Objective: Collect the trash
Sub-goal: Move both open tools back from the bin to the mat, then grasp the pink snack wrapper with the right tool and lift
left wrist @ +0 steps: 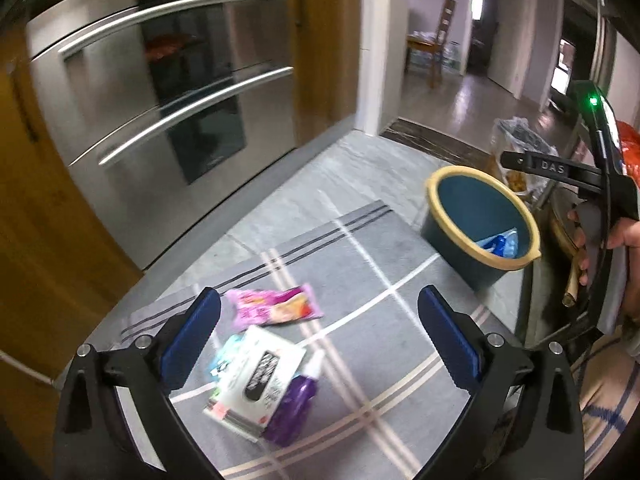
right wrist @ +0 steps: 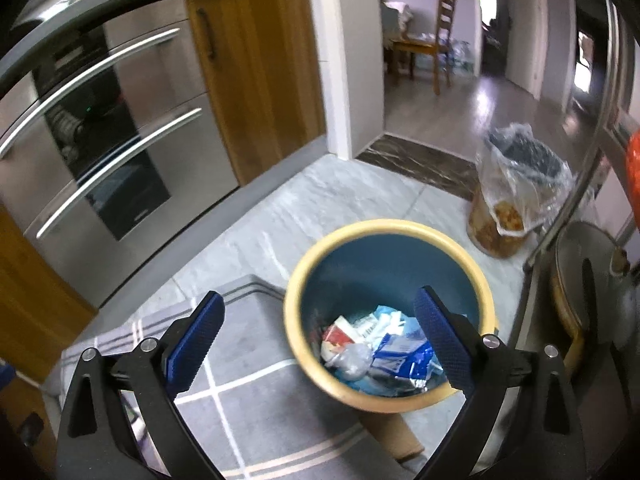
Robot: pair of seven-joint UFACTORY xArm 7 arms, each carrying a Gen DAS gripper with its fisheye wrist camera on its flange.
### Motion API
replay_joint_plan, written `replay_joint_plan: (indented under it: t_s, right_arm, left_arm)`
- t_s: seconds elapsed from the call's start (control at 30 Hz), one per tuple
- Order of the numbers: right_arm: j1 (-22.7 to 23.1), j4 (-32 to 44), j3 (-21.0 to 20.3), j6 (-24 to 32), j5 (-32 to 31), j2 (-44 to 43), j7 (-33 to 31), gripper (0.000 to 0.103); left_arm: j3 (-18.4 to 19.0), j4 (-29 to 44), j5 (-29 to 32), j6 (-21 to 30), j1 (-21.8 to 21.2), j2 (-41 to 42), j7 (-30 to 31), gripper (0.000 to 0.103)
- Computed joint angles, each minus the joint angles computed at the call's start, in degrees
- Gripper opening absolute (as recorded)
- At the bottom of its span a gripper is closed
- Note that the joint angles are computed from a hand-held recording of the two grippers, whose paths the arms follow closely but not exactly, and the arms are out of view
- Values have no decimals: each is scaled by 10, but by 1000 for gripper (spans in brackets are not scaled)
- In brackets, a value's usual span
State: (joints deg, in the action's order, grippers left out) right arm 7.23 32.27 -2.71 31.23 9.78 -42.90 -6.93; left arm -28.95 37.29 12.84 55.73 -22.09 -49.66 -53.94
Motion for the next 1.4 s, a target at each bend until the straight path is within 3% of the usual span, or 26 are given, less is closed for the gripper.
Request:
replay_joint_plan:
  t_s: [0.17,0.27,0.67,0.9,1.1,1.23,1.33,1.4]
  right_arm:
    - [35,-8,8,22,11,-23,-11,95]
    - [63,-11,10,40,20,-36,-30,95]
    - [156,-22,32,61,42,-36,-138,96]
    - [201,-5,60,49,75,37,-156,96]
    - [229,19,77,30,97,112,-161,96]
    - [254,28,78,22,120,142,-197,94]
    - [262,39,89,21,123,168,-215,82]
    - [261,48,100,25,122,185,-213,69]
  left_arm:
    - [-34,-7,17,80,2,-37,-20,97]
    - [-29,-28,8,103,-11,-67,-34,97]
    - [13,-105,-54,104,-22,-173,-96,97]
    - [39,-142,-84,115,-35,-202,-84,97]
    - [55,-166,-88,101,-31,-202,-63,97]
    - [65,-176,-96,88,-32,-191,-47,97]
    - [64,-177,-93,87,-33,-180,-35,97]
    - [63,-178,-91,89,-33,-175,-30,97]
